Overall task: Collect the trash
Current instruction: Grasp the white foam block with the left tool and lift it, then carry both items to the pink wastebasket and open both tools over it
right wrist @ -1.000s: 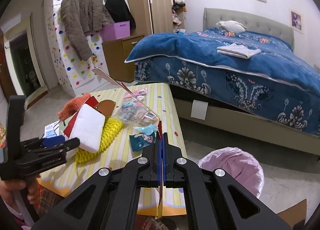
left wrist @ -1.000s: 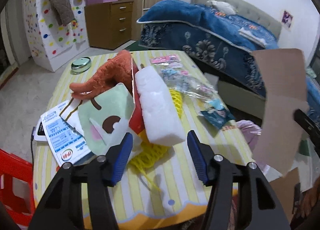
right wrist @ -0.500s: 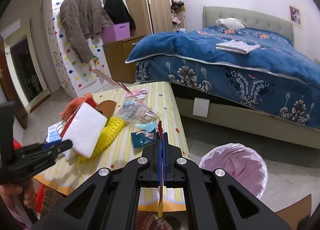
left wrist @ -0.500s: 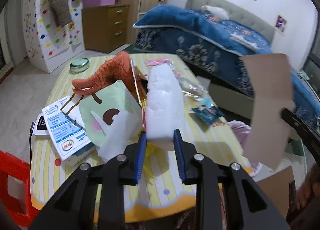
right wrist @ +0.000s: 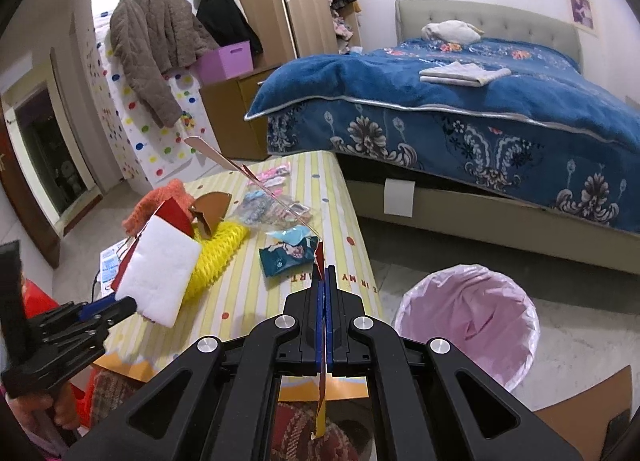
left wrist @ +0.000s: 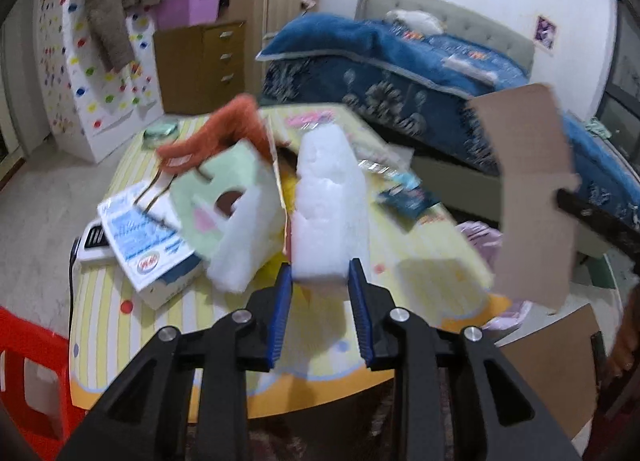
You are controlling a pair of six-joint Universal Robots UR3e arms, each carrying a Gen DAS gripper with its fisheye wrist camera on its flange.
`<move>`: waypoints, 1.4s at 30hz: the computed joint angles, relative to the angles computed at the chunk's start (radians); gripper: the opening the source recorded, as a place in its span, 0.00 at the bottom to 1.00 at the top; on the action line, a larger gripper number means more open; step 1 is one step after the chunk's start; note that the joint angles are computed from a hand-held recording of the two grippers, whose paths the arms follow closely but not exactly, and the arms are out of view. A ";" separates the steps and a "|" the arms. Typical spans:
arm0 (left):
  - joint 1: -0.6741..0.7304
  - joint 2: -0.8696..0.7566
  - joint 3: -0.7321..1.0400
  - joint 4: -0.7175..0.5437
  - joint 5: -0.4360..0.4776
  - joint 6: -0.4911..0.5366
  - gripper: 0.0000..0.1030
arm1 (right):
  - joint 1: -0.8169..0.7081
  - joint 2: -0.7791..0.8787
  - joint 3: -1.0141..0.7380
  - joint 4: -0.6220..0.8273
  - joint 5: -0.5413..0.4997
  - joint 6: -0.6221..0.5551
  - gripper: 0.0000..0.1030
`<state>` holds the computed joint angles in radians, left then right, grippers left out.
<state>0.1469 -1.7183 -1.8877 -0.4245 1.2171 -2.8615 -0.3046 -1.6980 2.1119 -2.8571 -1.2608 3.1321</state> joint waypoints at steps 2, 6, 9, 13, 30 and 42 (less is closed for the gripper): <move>0.000 -0.019 0.008 -0.013 0.018 0.006 0.31 | 0.008 0.005 -0.003 0.001 -0.008 0.001 0.00; 0.019 -0.002 -0.029 0.007 0.008 0.014 0.48 | 0.021 0.019 -0.012 0.000 -0.018 0.002 0.00; 0.048 0.048 -0.095 0.063 -0.013 0.028 0.51 | 0.028 0.027 -0.016 0.000 -0.021 0.000 0.00; 0.099 0.128 -0.170 0.074 -0.093 0.061 0.51 | 0.030 0.038 -0.018 0.000 -0.022 -0.001 0.00; -0.090 -0.111 0.013 0.119 0.053 0.102 0.53 | -0.006 0.016 0.010 -0.002 -0.003 -0.014 0.00; -0.053 -0.016 -0.008 0.031 -0.073 0.087 0.24 | -0.074 -0.052 0.052 0.011 0.043 -0.026 0.00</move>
